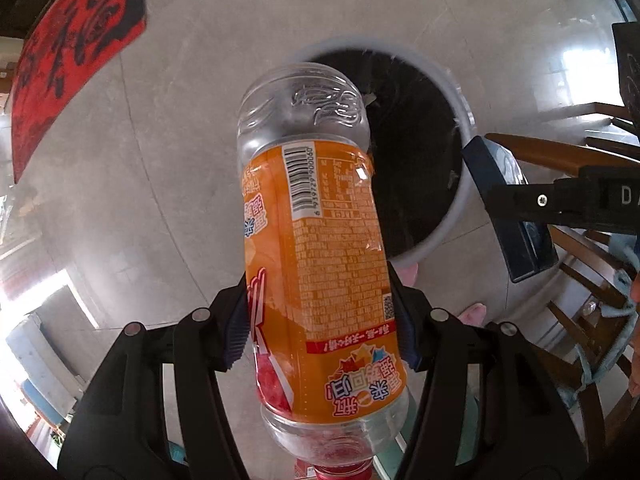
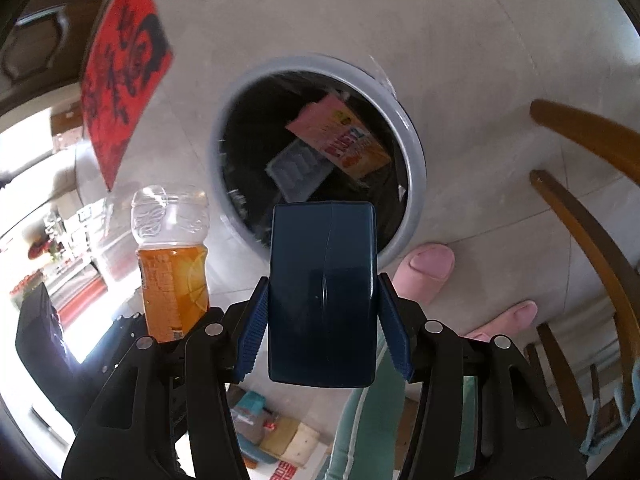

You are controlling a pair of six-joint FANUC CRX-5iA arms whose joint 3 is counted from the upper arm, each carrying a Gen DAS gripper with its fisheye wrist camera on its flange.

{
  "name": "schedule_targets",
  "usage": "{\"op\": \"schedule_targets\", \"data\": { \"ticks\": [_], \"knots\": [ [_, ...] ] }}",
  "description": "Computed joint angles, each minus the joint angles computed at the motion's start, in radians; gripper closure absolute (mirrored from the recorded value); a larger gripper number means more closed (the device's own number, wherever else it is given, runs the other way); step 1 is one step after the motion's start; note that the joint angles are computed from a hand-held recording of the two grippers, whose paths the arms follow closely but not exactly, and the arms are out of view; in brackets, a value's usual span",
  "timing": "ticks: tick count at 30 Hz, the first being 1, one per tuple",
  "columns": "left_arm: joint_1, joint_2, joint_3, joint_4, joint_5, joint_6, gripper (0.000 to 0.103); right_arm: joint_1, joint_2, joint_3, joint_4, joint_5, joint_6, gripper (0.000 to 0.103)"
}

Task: Collect trash
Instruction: 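Lift the bottle and dark box with both tools and carry them over the bin, then open both tools to drop the bottle and box into the bin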

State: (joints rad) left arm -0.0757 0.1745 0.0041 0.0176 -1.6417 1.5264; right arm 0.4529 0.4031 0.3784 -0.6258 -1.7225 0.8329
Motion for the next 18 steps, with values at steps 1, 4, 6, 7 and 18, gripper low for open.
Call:
{"op": "schedule_targets", "data": {
  "ticks": [1, 4, 6, 7, 18],
  "knots": [
    [-0.002, 0.008, -0.012, 0.004, 0.011, 0.012, 0.047, -0.003, 0.004, -0.009, -0.002, 0.012, 0.002, 0.050],
    [-0.011, 0.030, -0.023, 0.002, 0.023, 0.024, 0.047, -0.011, 0.019, -0.024, -0.014, 0.036, 0.015, 0.050],
    [-0.033, 0.047, -0.009, -0.033, 0.014, 0.027, 0.046, -0.016, 0.027, -0.035, -0.026, 0.042, 0.037, 0.049],
    [-0.039, 0.054, -0.006, -0.040, 0.013, 0.028, 0.046, -0.020, 0.032, -0.038, -0.036, 0.037, 0.037, 0.048],
    [-0.063, 0.043, 0.018, -0.064, -0.020, 0.083, 0.023, -0.059, -0.011, -0.032, -0.034, 0.067, -0.012, 0.032]
  ]
}}
